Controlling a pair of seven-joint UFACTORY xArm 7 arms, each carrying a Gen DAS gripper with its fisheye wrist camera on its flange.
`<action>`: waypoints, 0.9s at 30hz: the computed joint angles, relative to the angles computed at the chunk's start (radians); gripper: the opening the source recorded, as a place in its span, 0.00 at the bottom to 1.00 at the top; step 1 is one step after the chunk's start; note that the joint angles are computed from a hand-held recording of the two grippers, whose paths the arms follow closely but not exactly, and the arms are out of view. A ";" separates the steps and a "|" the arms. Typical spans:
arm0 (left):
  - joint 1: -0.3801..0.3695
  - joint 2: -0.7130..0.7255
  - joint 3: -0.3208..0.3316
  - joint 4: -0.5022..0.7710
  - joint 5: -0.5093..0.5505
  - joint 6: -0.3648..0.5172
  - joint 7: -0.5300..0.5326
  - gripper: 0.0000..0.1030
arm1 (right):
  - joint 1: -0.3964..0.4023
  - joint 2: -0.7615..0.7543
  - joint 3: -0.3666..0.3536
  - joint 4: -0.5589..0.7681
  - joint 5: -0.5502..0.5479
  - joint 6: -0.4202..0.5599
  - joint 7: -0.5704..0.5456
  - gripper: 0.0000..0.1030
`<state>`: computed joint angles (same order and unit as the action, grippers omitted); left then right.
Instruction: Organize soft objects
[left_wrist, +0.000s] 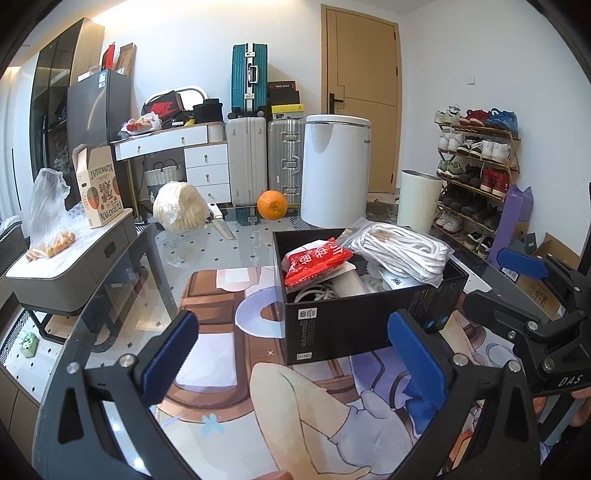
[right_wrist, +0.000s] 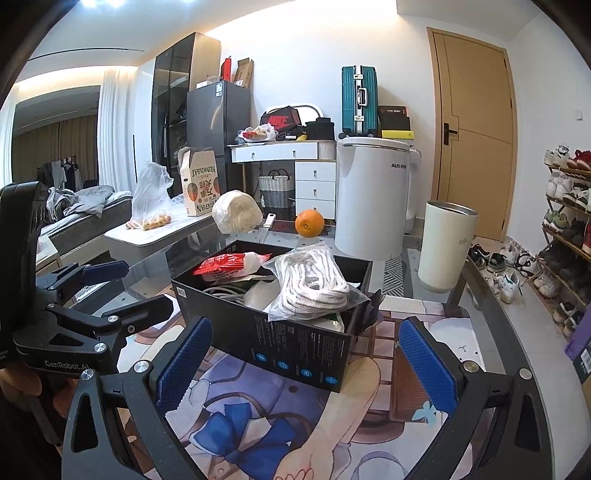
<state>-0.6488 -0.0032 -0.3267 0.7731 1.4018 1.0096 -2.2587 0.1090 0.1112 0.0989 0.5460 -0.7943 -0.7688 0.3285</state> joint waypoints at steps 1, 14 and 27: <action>0.000 -0.002 0.000 -0.002 0.001 -0.002 -0.002 1.00 | 0.000 0.000 0.000 -0.001 0.002 -0.001 -0.003 1.00; 0.000 0.001 0.000 0.000 0.002 -0.001 -0.001 1.00 | 0.000 0.000 0.001 0.000 0.004 0.000 -0.001 1.00; -0.001 0.002 0.000 0.000 0.003 0.000 -0.002 1.00 | 0.001 0.000 0.001 -0.002 0.006 0.000 -0.003 1.00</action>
